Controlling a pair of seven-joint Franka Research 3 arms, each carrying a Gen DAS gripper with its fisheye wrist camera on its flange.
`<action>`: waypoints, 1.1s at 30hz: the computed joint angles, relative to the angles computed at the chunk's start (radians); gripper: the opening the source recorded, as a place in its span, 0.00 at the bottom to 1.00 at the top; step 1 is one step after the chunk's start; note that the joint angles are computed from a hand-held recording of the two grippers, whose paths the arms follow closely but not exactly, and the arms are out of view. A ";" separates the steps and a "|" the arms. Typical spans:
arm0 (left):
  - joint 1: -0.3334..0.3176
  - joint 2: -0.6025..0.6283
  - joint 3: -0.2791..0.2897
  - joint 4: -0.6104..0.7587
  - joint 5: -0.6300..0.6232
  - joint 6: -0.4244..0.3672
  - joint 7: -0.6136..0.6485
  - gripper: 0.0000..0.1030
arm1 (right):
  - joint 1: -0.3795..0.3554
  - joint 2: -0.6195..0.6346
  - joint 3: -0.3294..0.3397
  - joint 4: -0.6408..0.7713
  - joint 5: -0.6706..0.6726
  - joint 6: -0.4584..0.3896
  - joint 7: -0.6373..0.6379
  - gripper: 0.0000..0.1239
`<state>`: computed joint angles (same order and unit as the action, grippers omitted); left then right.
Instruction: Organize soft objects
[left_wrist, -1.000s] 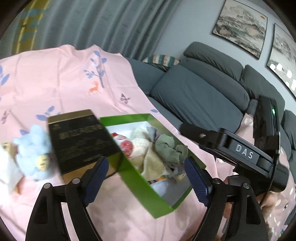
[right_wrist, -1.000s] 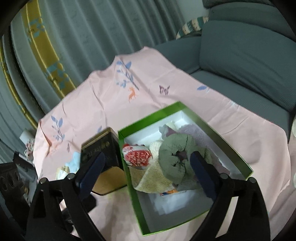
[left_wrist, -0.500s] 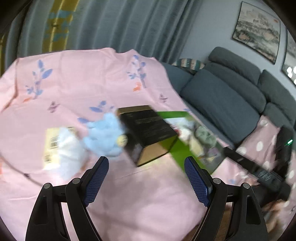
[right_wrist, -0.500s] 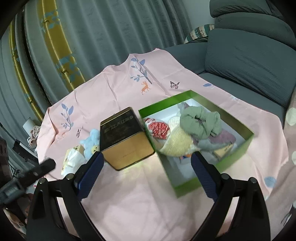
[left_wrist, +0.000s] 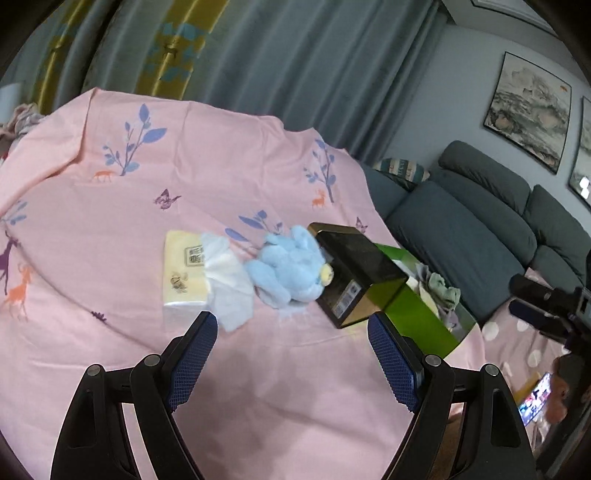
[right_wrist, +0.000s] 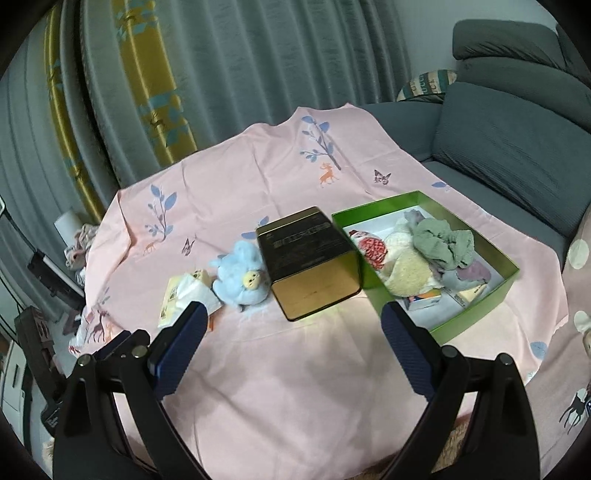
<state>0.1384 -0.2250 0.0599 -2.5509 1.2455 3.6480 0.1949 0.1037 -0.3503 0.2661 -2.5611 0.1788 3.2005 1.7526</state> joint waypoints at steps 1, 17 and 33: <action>0.005 0.004 0.000 -0.005 -0.015 0.001 0.014 0.82 | -0.014 -0.008 0.021 0.000 -0.003 -0.011 0.012 0.77; 0.029 -0.008 -0.007 -0.027 -0.011 0.001 -0.044 0.82 | -0.063 -0.063 0.122 -0.031 -0.084 -0.007 0.081 0.77; 0.047 0.059 -0.005 0.027 0.081 0.008 -0.159 0.82 | -0.132 -0.021 0.166 -0.002 -0.156 -0.032 0.132 0.77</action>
